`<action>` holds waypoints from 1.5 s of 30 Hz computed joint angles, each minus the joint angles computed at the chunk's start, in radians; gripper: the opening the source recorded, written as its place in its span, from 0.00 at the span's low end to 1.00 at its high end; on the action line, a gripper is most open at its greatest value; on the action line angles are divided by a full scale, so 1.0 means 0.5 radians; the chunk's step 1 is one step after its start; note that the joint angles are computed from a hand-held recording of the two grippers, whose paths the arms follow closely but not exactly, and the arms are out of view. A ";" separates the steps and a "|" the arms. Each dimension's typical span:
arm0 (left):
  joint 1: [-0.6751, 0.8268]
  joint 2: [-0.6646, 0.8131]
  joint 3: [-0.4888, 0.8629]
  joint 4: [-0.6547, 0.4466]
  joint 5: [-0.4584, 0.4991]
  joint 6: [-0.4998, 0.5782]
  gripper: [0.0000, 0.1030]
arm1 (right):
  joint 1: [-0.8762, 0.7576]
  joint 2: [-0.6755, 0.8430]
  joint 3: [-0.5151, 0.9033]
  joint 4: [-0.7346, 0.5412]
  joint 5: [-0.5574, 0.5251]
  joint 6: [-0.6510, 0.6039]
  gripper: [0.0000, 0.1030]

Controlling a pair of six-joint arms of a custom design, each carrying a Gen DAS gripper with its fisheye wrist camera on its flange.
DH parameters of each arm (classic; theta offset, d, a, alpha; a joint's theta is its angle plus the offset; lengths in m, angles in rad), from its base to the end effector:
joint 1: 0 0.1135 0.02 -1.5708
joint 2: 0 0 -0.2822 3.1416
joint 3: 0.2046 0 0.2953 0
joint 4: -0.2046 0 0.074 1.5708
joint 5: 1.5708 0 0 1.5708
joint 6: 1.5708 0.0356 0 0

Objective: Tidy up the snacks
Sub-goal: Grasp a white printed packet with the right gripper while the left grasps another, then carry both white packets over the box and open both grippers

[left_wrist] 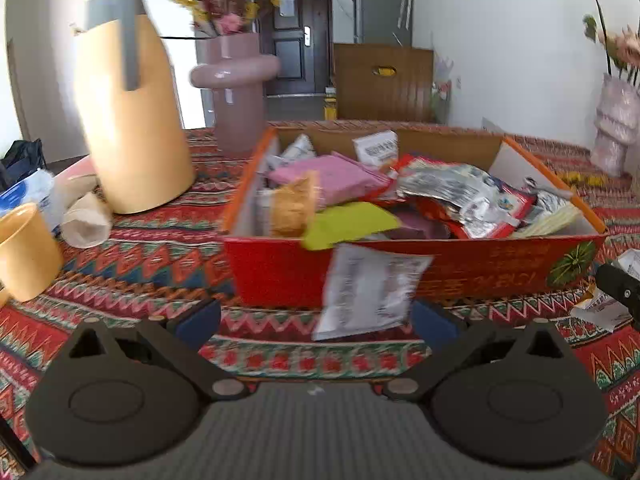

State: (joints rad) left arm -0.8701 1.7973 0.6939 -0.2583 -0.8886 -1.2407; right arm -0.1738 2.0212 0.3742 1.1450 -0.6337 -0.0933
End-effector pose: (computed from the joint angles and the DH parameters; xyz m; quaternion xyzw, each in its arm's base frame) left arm 0.2063 -0.2017 0.0631 -0.2095 0.8743 0.1287 0.4184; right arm 0.2702 -0.0260 0.0253 -0.1257 0.8235 0.2013 0.5154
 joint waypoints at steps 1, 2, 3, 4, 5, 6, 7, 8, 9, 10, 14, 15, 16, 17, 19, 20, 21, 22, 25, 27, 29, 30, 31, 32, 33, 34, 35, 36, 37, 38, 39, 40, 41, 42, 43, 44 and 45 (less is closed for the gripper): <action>0.020 0.036 0.032 0.031 0.018 0.036 1.00 | -0.002 0.000 0.002 -0.005 -0.006 -0.001 0.46; 0.035 0.070 0.065 0.053 0.029 0.065 1.00 | -0.008 -0.001 0.003 -0.012 -0.019 -0.006 0.46; 0.050 0.106 0.093 0.068 0.032 0.083 0.99 | -0.010 -0.001 0.003 -0.013 -0.026 -0.009 0.46; 0.058 0.131 0.116 0.071 0.035 0.091 0.96 | -0.012 -0.001 0.005 -0.018 -0.038 -0.013 0.46; 0.067 0.153 0.135 0.085 0.041 0.105 0.91 | -0.013 -0.003 0.005 -0.022 -0.045 -0.014 0.46; 0.073 0.167 0.147 0.092 0.044 0.112 0.88 | -0.015 -0.004 0.006 -0.028 -0.054 -0.015 0.46; 0.089 0.189 0.171 0.089 0.052 0.117 0.80 | -0.017 -0.003 0.009 -0.035 -0.063 -0.016 0.46; 0.098 0.197 0.173 0.111 0.067 0.125 0.65 | -0.020 -0.005 0.010 -0.041 -0.071 -0.014 0.46; 0.109 0.186 0.153 0.155 0.085 0.156 0.57 | -0.023 -0.006 0.011 -0.044 -0.080 -0.014 0.46; 0.117 0.173 0.135 0.190 0.106 0.182 0.50 | -0.026 -0.007 0.010 -0.045 -0.088 -0.015 0.46; 0.079 0.122 0.067 0.251 0.075 0.178 0.47 | -0.035 -0.008 0.005 -0.041 -0.110 -0.019 0.46; 0.058 0.103 0.050 0.246 0.057 0.164 0.47 | -0.036 -0.008 0.004 -0.040 -0.112 -0.019 0.46; 0.031 0.083 0.032 0.232 0.040 0.149 0.47 | -0.036 -0.008 0.006 -0.042 -0.113 -0.019 0.46; -0.001 0.064 0.017 0.208 0.023 0.128 0.47 | -0.037 -0.008 0.011 -0.049 -0.114 -0.021 0.46; -0.060 0.025 -0.018 0.178 -0.004 0.069 0.47 | -0.036 -0.008 0.011 -0.049 -0.111 -0.023 0.46; -0.085 -0.004 -0.043 0.178 -0.011 0.047 0.47 | -0.040 -0.006 0.011 -0.048 -0.114 -0.026 0.46; -0.113 -0.034 -0.068 0.176 -0.022 0.024 0.47 | -0.041 -0.003 0.009 -0.043 -0.116 -0.028 0.46; -0.144 -0.069 -0.093 0.165 -0.041 -0.004 0.47 | -0.039 -0.001 0.005 -0.031 -0.115 -0.028 0.46; -0.218 -0.189 -0.145 0.109 -0.120 -0.060 0.47 | -0.040 0.007 -0.015 0.020 -0.127 -0.033 0.46; -0.248 -0.279 -0.160 0.054 -0.191 -0.065 0.47 | -0.041 -0.017 -0.034 0.012 -0.144 -0.061 0.46; -0.260 -0.358 -0.171 0.028 -0.257 -0.035 0.48 | -0.054 -0.079 -0.059 -0.033 -0.188 -0.089 0.46; -0.258 -0.395 -0.175 0.031 -0.295 -0.001 0.48 | -0.062 -0.124 -0.069 -0.069 -0.213 -0.095 0.46; -0.254 -0.420 -0.172 0.028 -0.324 0.023 0.48 | -0.070 -0.182 -0.078 -0.113 -0.245 -0.094 0.46; -0.242 -0.442 -0.170 0.042 -0.347 0.061 0.48 | -0.070 -0.240 -0.088 -0.141 -0.265 -0.083 0.46; -0.227 -0.470 -0.176 0.076 -0.367 0.111 0.48 | -0.069 -0.288 -0.099 -0.144 -0.278 -0.067 0.46; -0.208 -0.493 -0.180 0.121 -0.384 0.167 0.48 | -0.057 -0.341 -0.107 -0.142 -0.279 -0.045 0.46; -0.189 -0.506 -0.175 0.151 -0.399 0.206 0.48 | -0.033 -0.393 -0.110 -0.143 -0.264 -0.026 0.46; -0.159 -0.522 -0.177 0.195 -0.403 0.263 0.48 | -0.008 -0.436 -0.106 -0.144 -0.241 -0.010 0.46; -0.136 -0.525 -0.173 0.239 -0.408 0.312 0.48 | 0.029 -0.473 -0.095 -0.143 -0.204 0.005 0.46; -0.104 -0.522 -0.173 0.298 -0.411 0.371 0.48 | 0.069 -0.506 -0.075 -0.166 -0.164 0.020 0.46; -0.068 -0.513 -0.165 0.346 -0.412 0.420 0.48 | 0.109 -0.533 -0.044 -0.203 -0.126 0.035 0.46; -0.034 -0.507 -0.158 0.386 -0.410 0.452 0.48 | 0.153 -0.551 -0.010 -0.231 -0.086 0.052 0.46; 0.003 -0.506 -0.164 0.458 -0.409 0.489 0.48 | 0.194 -0.551 0.029 -0.247 -0.047 0.071 0.46; 0.031 -0.499 -0.173 0.528 -0.404 0.519 0.48 | 0.235 -0.544 0.063 -0.252 -0.003 0.096 0.46; 0.073 -0.496 -0.187 0.617 -0.383 0.568 0.48 | 0.273 -0.527 0.096 -0.250 0.038 0.127 0.46; 0.122 -0.476 -0.185 0.695 -0.359 0.619 0.48 | 0.316 -0.496 0.153 -0.264 0.077 0.160 0.46; 0.158 -0.448 -0.179 0.747 -0.347 0.654 0.48 | 0.351 -0.465 0.201 -0.279 0.107 0.186 0.46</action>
